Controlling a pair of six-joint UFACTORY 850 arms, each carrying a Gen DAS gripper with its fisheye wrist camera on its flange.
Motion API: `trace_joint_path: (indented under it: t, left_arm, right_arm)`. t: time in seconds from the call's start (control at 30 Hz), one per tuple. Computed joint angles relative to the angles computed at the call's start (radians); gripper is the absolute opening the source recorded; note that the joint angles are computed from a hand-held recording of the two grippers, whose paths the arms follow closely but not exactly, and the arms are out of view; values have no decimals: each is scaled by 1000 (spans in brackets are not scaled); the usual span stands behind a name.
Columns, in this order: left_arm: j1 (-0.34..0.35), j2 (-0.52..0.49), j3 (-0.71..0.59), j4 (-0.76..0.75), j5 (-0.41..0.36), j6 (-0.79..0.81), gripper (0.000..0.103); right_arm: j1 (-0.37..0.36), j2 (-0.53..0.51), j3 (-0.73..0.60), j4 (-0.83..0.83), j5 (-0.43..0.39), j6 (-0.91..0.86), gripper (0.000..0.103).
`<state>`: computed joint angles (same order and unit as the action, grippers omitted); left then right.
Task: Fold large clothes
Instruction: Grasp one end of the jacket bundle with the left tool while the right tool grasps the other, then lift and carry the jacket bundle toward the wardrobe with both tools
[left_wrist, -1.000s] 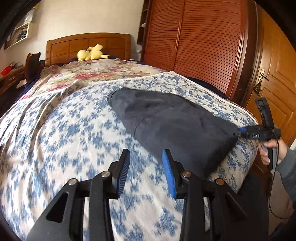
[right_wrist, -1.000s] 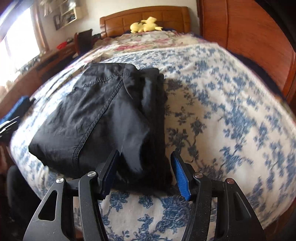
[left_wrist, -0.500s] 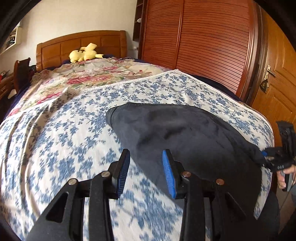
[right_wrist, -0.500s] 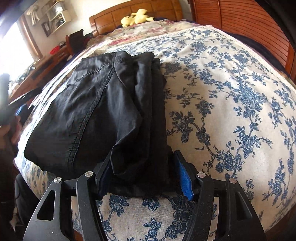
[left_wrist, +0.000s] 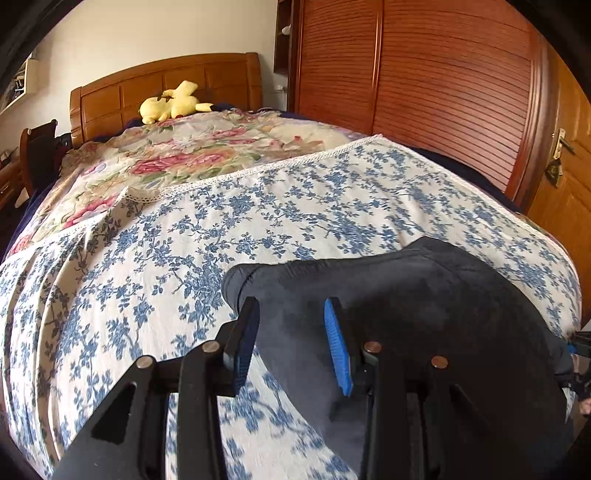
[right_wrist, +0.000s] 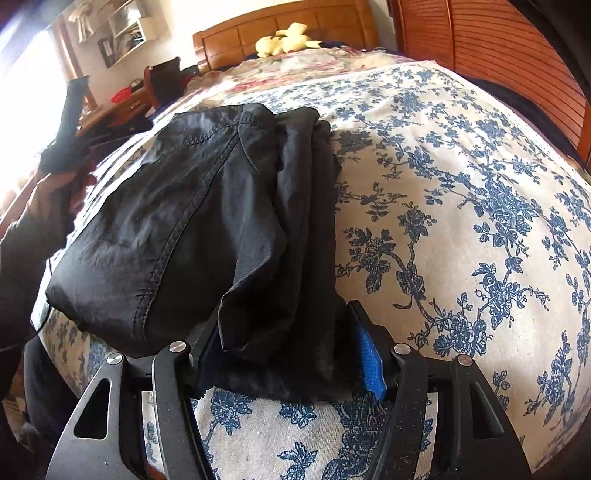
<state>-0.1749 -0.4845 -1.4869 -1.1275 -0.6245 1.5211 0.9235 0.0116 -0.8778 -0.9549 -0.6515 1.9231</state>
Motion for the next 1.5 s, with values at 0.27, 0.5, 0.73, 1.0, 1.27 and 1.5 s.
trace_joint_path:
  t: [0.27,0.5,0.73,1.0,1.27,1.5]
  left_arm:
    - [-45,-78,-50,101,134,-63,39]
    - [-50,-135,-112,203,129,-193,61]
    - [-44,-180,-174,238,50,-275,62]
    - [-48,-184,-188,251,5,-286,32]
    - [-75,-28,-45,187,140,-167,9]
    - [-106,94,47,52,161,-40,8]
  right_arm:
    - [13,-5,2,-32,-14,23,63]
    - [4,1,13,-48,9,33,64]
    - [-12,-7,4,-34,23,15,66]
    - [-21,-14,0,-56,48,29,56]
    - [15,3,1,-206,-3,81,14]
    - [46,74,37,-388,-103,211,10]
